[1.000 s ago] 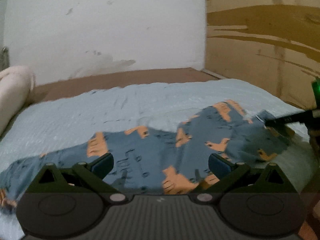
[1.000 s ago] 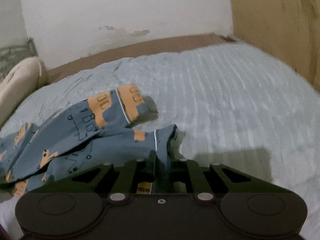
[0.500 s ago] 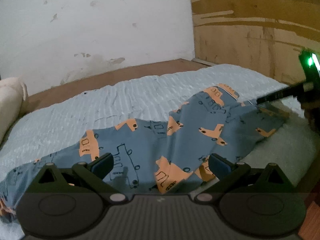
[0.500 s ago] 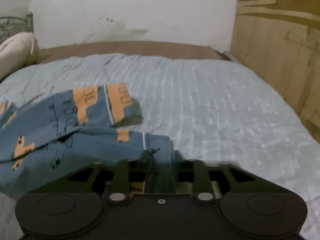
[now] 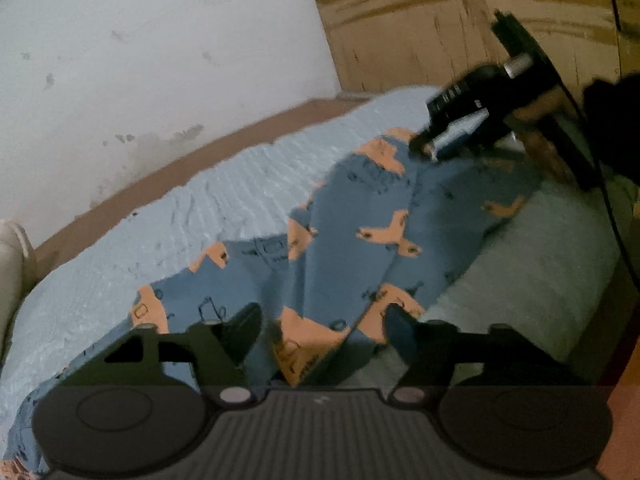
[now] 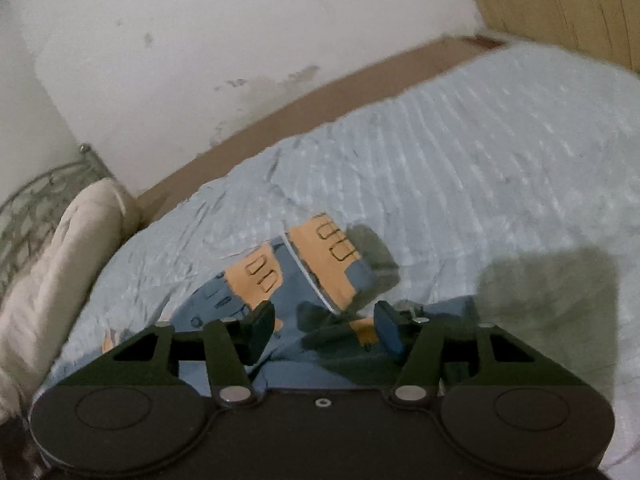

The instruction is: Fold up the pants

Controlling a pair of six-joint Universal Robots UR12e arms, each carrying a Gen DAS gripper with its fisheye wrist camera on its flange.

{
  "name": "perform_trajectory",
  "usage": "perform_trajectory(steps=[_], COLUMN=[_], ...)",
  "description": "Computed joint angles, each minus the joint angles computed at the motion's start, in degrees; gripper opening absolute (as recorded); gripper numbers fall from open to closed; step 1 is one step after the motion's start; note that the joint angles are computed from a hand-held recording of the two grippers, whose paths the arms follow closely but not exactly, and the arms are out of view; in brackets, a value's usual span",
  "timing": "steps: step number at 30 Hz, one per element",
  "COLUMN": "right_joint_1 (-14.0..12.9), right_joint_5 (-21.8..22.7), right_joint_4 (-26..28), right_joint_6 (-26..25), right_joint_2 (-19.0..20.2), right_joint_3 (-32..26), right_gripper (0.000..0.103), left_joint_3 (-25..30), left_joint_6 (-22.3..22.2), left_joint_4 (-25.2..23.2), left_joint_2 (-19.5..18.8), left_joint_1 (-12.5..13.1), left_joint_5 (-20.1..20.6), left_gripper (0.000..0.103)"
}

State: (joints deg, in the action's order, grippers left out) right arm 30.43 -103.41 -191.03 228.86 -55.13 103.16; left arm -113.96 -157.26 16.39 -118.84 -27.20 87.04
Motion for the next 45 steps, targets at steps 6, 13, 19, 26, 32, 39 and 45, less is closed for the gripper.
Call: perform_trajectory(steps=[6,13,19,26,32,39,45], right_joint_1=[0.1,2.26,5.33,6.94,8.58,8.73,7.06], right_joint_5=[-1.04,-6.55,-13.16,-14.53,-17.27,-18.02,-18.29], right_joint_4=[-2.78,-9.47,-10.5,-4.12,-1.53,1.18,1.21], right_joint_6=[2.02,-3.53,-4.03,5.7,8.38,4.85,-0.62], right_joint_2=[-0.12,-2.64,-5.79,-6.16,-5.5,-6.24,-6.4], right_joint_3=[-0.03,1.5,6.21,10.03,9.74,10.14,8.59], right_gripper=[0.008,0.006,0.006,0.006,0.005,0.019,0.046], left_joint_3=[0.53,-0.32,-1.2,-1.34,-1.39,-1.35,-1.38], left_joint_6=[-1.18,-5.9,-4.46,-3.54,-3.5,-4.38,-5.23], left_joint_4=[-5.21,-4.35,-3.69,-4.82,-5.07,-5.32,-5.18], left_joint_2=[0.51,1.6,2.36,2.17,2.15,2.01,1.94], left_joint_1=[0.17,1.29,1.57,1.26,1.14,1.26,1.14], left_joint_5=[0.23,-2.05,-3.79,-2.95,-2.78,-2.99,-2.64], left_gripper=[0.014,0.002,0.001,0.001,0.001,0.001,0.001])
